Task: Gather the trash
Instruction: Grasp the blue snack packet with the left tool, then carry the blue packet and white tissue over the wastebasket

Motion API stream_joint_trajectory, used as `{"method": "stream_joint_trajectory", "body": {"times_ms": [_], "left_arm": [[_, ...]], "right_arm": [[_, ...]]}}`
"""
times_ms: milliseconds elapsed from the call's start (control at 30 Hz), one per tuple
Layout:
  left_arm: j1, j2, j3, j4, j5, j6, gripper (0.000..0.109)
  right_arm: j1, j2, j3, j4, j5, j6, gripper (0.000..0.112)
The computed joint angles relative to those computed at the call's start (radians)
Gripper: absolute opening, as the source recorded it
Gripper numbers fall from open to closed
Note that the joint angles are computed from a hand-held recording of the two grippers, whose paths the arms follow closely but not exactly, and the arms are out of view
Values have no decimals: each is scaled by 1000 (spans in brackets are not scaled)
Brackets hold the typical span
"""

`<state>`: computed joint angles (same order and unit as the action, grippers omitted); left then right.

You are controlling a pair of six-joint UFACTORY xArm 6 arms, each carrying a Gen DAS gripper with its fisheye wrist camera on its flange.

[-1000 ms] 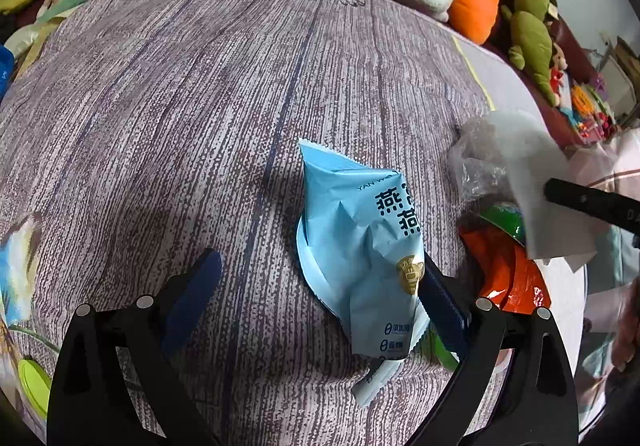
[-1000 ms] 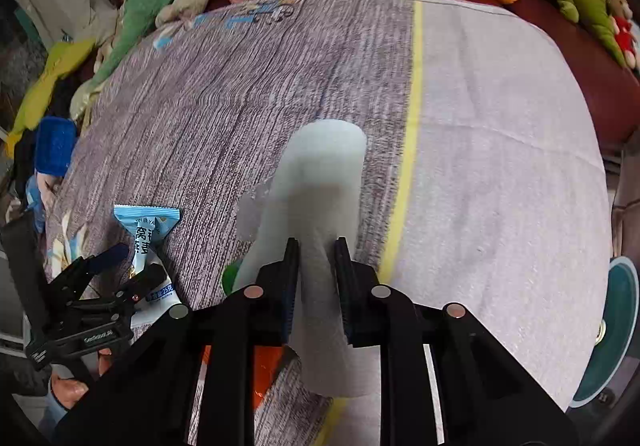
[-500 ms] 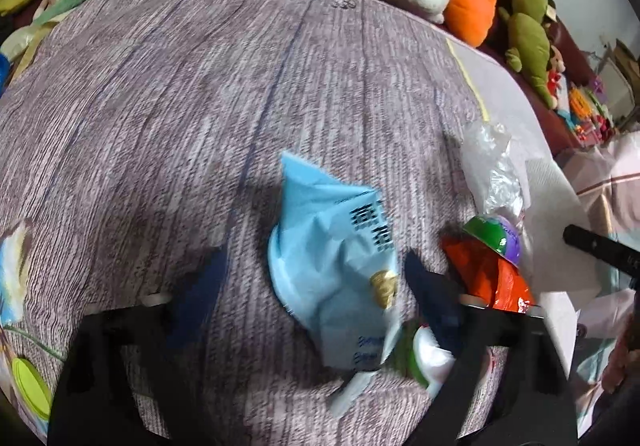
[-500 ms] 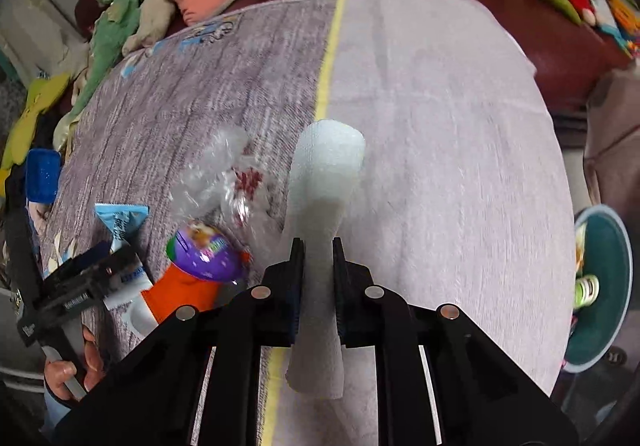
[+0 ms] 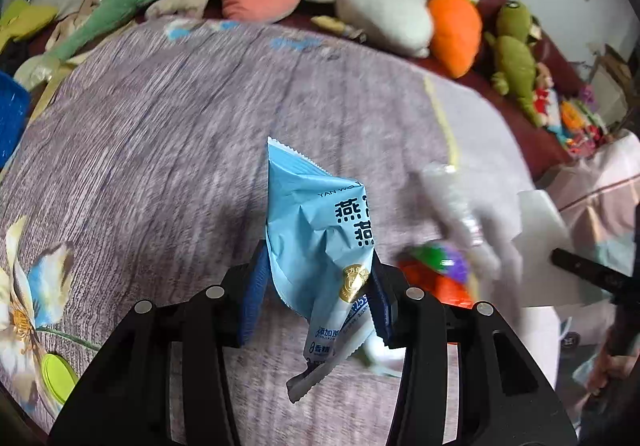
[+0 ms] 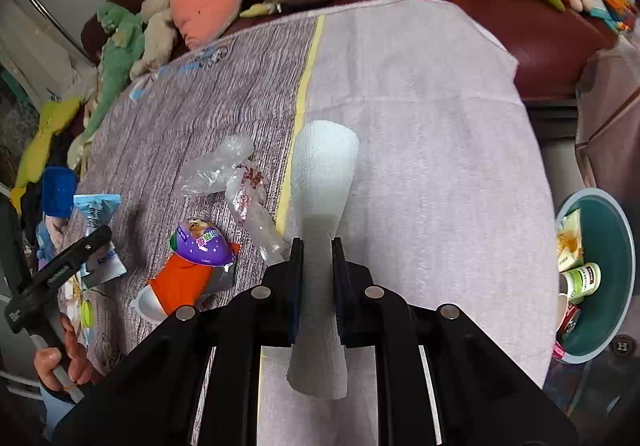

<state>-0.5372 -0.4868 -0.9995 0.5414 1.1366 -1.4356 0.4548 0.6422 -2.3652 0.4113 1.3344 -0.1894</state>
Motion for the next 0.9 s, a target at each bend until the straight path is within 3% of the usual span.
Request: {"method": "stream_joint_trajectory", "body": {"times_ms": [400,700,900], "left_arm": [[-106,307,-334,0,-40,123,46],[-154,673,-755,-70,-11,316,47],[-178,971,-1159,-142,65,470,47]], "right_arm": [[-113,-152,222,122,-77,-74,13],[-248,-181,269,191,-106,-105,13],[-343,-157,244,200,-104,-108,13]]}}
